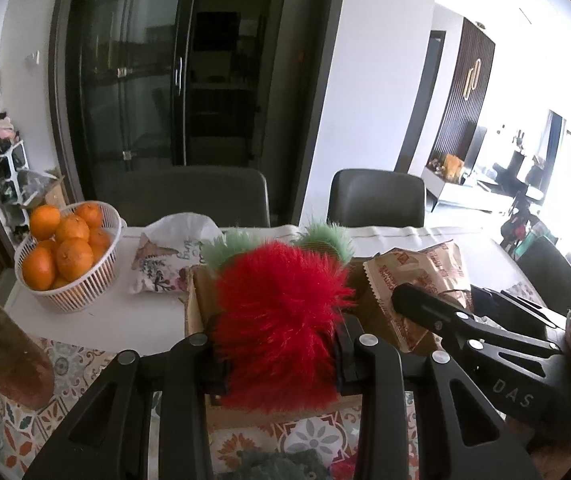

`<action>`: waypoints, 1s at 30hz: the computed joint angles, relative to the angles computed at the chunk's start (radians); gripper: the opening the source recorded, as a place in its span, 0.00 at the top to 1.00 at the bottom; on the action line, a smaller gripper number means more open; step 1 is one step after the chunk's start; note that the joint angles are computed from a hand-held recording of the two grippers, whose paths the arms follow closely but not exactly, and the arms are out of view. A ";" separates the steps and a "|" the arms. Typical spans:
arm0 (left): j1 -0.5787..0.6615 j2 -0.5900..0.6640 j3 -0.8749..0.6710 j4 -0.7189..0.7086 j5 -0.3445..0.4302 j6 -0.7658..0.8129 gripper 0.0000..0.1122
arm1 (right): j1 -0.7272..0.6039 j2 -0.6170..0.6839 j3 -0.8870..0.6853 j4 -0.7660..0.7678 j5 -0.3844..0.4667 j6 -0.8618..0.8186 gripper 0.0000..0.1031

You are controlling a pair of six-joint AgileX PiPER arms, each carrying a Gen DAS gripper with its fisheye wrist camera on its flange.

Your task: Organize soft objects

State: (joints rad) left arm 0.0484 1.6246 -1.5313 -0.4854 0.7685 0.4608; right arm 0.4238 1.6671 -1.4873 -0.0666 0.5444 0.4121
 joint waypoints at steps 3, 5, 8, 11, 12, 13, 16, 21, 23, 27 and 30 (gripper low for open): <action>-0.004 0.051 -0.049 0.017 0.032 -0.019 0.69 | -0.025 0.058 -0.065 0.086 0.043 -0.081 0.52; -0.010 0.079 -0.078 0.033 0.049 -0.034 0.69 | -0.040 0.102 -0.114 0.135 0.087 -0.128 0.52; -0.015 0.114 -0.110 0.054 0.070 -0.044 0.69 | -0.054 0.155 -0.168 0.170 0.129 -0.166 0.52; -0.016 0.153 -0.149 0.063 0.104 -0.054 0.69 | -0.071 0.197 -0.207 0.214 0.165 -0.210 0.52; -0.015 0.161 -0.155 0.064 0.110 -0.056 0.69 | -0.075 0.205 -0.210 0.216 0.167 -0.211 0.52; -0.017 0.173 -0.165 0.070 0.120 -0.059 0.69 | -0.080 0.212 -0.214 0.224 0.173 -0.219 0.52; -0.019 0.199 -0.187 0.082 0.144 -0.065 0.67 | -0.094 0.240 -0.235 0.253 0.196 -0.244 0.50; -0.018 0.210 -0.197 0.103 0.159 -0.084 0.60 | -0.105 0.269 -0.267 0.257 0.236 -0.226 0.33; -0.021 0.202 -0.188 0.122 0.149 -0.089 0.52 | -0.101 0.252 -0.247 0.234 0.213 -0.202 0.33; -0.022 0.171 -0.162 0.152 0.128 -0.111 0.47 | -0.088 0.227 -0.229 0.179 0.208 -0.146 0.29; -0.029 0.143 -0.141 0.205 0.117 -0.150 0.44 | -0.073 0.204 -0.218 0.105 0.211 -0.084 0.29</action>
State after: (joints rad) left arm 0.0196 1.7677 -1.6724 -0.2800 0.8855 0.3112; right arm 0.3511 1.8713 -1.7052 0.0381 0.7552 0.3281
